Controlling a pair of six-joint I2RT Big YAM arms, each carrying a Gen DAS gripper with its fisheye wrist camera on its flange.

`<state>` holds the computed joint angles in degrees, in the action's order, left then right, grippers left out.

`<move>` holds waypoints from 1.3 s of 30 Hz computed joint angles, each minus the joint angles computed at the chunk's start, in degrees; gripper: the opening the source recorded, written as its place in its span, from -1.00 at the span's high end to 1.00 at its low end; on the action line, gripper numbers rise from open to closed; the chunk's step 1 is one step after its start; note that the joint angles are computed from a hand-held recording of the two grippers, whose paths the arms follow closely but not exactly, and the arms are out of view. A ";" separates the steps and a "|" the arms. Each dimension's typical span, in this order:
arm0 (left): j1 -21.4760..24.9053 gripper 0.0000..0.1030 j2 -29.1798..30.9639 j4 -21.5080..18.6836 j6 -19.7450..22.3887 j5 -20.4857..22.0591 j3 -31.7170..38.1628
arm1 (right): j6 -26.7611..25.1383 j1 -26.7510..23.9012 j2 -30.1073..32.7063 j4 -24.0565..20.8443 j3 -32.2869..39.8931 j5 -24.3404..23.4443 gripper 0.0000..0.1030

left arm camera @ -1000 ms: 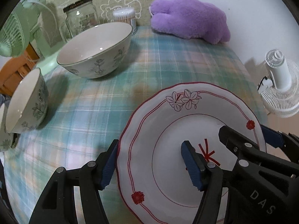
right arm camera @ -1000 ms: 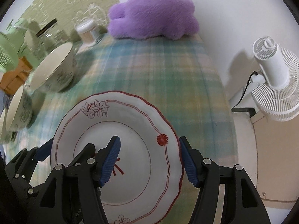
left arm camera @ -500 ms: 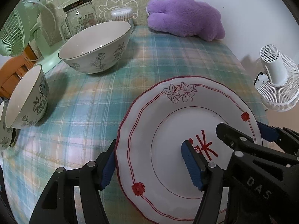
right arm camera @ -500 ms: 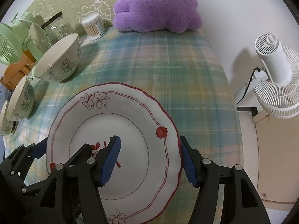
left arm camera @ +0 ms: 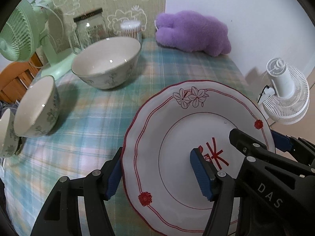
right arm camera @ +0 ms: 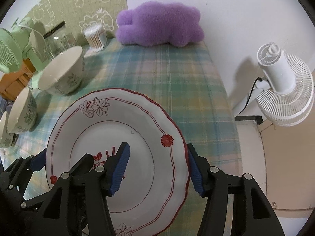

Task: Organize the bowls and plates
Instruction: 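Lift the red-patterned plate with both grippers and carry it over the yellow-flower plates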

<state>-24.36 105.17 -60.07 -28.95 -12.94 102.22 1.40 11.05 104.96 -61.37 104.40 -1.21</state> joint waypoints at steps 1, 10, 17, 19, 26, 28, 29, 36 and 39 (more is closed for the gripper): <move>-0.07 -0.29 -0.48 0.06 0.02 -0.24 -0.14 | 0.33 0.06 -0.61 -0.01 -0.15 0.10 -0.17; -1.11 -0.29 -6.88 0.67 0.94 -1.53 -3.70 | 3.01 1.30 -6.78 -0.64 -2.69 1.53 -0.17; -2.48 -0.29 -12.66 1.88 2.52 -0.91 -8.39 | 5.25 2.93 -13.47 -0.96 -7.74 4.94 -0.17; -2.99 -0.29 -14.47 2.59 2.62 -0.62 -10.16 | 6.01 3.29 -15.43 -1.06 -9.29 5.95 -0.17; -5.24 -0.29 -19.84 4.44 3.42 0.48 -15.97 | 10.27 5.17 -22.68 -1.37 -16.09 10.32 -0.17; -5.93 -0.29 -21.25 4.99 3.68 1.13 -17.73 | 11.58 5.72 -24.68 -1.61 -18.13 11.76 -0.17; -6.37 -0.29 -22.03 5.33 3.84 1.69 -18.79 | 12.21 5.94 -25.54 -1.77 -19.02 12.37 -0.17; -9.08 -0.29 -24.56 5.74 3.98 3.79 -22.96 | 15.87 6.81 -31.62 -3.59 -25.81 15.85 -0.17; -10.25 -0.29 -25.08 5.51 3.30 4.23 -24.26 | 16.30 6.67 -33.48 -4.08 -28.33 16.38 -0.17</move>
<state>-34.61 80.10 -54.57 -25.64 -8.72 77.97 17.71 17.73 71.48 -65.45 76.07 15.17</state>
